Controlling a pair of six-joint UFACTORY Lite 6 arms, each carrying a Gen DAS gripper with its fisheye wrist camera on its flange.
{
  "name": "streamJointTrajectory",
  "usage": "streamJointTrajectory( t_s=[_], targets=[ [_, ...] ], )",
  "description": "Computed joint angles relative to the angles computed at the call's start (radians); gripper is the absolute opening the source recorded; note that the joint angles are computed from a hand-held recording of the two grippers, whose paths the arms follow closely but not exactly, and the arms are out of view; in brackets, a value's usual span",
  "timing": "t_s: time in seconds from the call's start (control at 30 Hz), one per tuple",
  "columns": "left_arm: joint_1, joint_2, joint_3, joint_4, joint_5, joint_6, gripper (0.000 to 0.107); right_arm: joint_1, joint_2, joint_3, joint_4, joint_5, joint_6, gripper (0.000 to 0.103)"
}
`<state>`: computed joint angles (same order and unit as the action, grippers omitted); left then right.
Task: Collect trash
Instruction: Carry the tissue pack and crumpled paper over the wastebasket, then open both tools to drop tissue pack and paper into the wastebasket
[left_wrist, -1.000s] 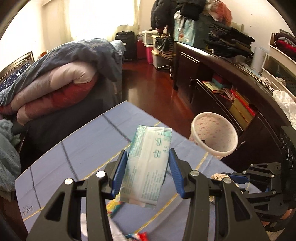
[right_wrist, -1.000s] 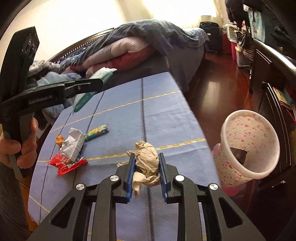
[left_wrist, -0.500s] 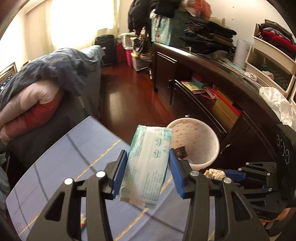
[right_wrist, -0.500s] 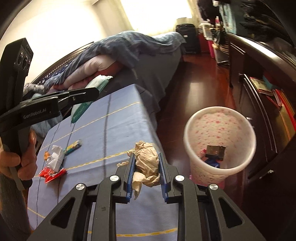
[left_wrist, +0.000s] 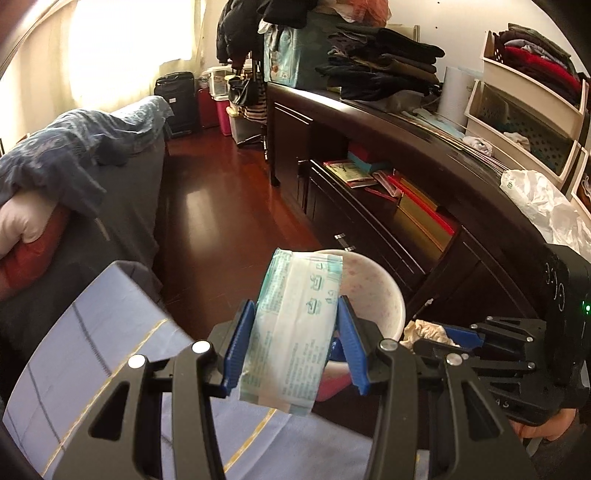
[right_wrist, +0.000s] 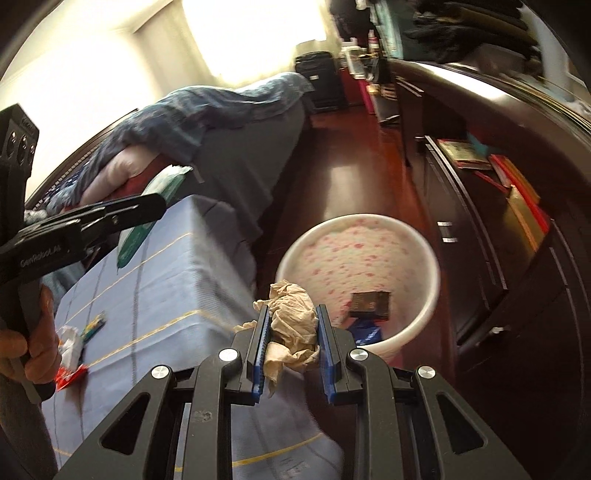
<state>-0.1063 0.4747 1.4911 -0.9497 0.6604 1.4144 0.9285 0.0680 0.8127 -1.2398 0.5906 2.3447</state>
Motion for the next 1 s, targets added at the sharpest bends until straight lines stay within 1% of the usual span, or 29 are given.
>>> streamJointTrajectory(
  t_s=[0.1,0.2,0.4,0.47,0.5,0.53,0.57,0.67,0.73,0.77,0.8,0.87,0.9,1.0],
  targets=[
    [-0.050,0.051,0.048,0.002,-0.020,-0.041,0.046,-0.041,-0.024,-0.045,-0.002,0.001,0.006,0.025],
    [-0.110,0.105,0.100,0.016,-0.069,-0.092,0.046,-0.079,-0.031,-0.076,-0.020,-0.005,0.020,0.025],
    [-0.200,0.265,0.258,0.079,-0.108,-0.216,0.047,-0.178,0.053,-0.062,-0.119,-0.050,0.064,0.025],
    [-0.219,0.334,0.331,0.115,-0.098,-0.281,0.047,-0.216,0.107,-0.036,-0.156,-0.071,0.073,0.025],
    [-0.227,0.376,0.378,0.139,-0.089,-0.323,0.049,-0.235,0.141,-0.022,-0.195,-0.080,0.099,0.025],
    [-0.232,0.417,0.424,0.158,-0.079,-0.364,0.049,-0.244,0.164,-0.011,-0.217,-0.083,0.117,0.027],
    [-0.237,0.460,0.474,0.179,-0.069,-0.408,0.051,-0.261,0.199,0.007,-0.239,-0.087,0.127,0.028],
    [-0.227,0.615,0.678,0.214,0.016,-0.535,0.065,-0.280,0.276,0.047,-0.281,-0.059,0.148,0.038],
    [-0.206,0.667,0.754,0.194,0.072,-0.551,0.069,-0.284,0.295,0.055,-0.287,-0.050,0.149,0.045],
    [-0.196,0.674,0.765,0.175,0.089,-0.545,0.073,-0.289,0.298,0.055,-0.296,-0.051,0.155,0.047],
    [-0.187,0.664,0.749,0.154,0.087,-0.532,0.075,-0.289,0.299,0.053,-0.303,-0.050,0.165,0.050],
    [-0.178,0.623,0.686,0.114,0.061,-0.491,0.078,-0.289,0.300,0.049,-0.308,-0.050,0.174,0.053],
    [-0.172,0.598,0.650,0.101,0.046,-0.473,0.078,-0.290,0.300,0.051,-0.309,-0.052,0.174,0.055],
    [-0.158,0.513,0.540,0.068,0.009,-0.438,0.079,-0.278,0.293,0.060,-0.268,-0.050,0.133,0.056]
  ],
)
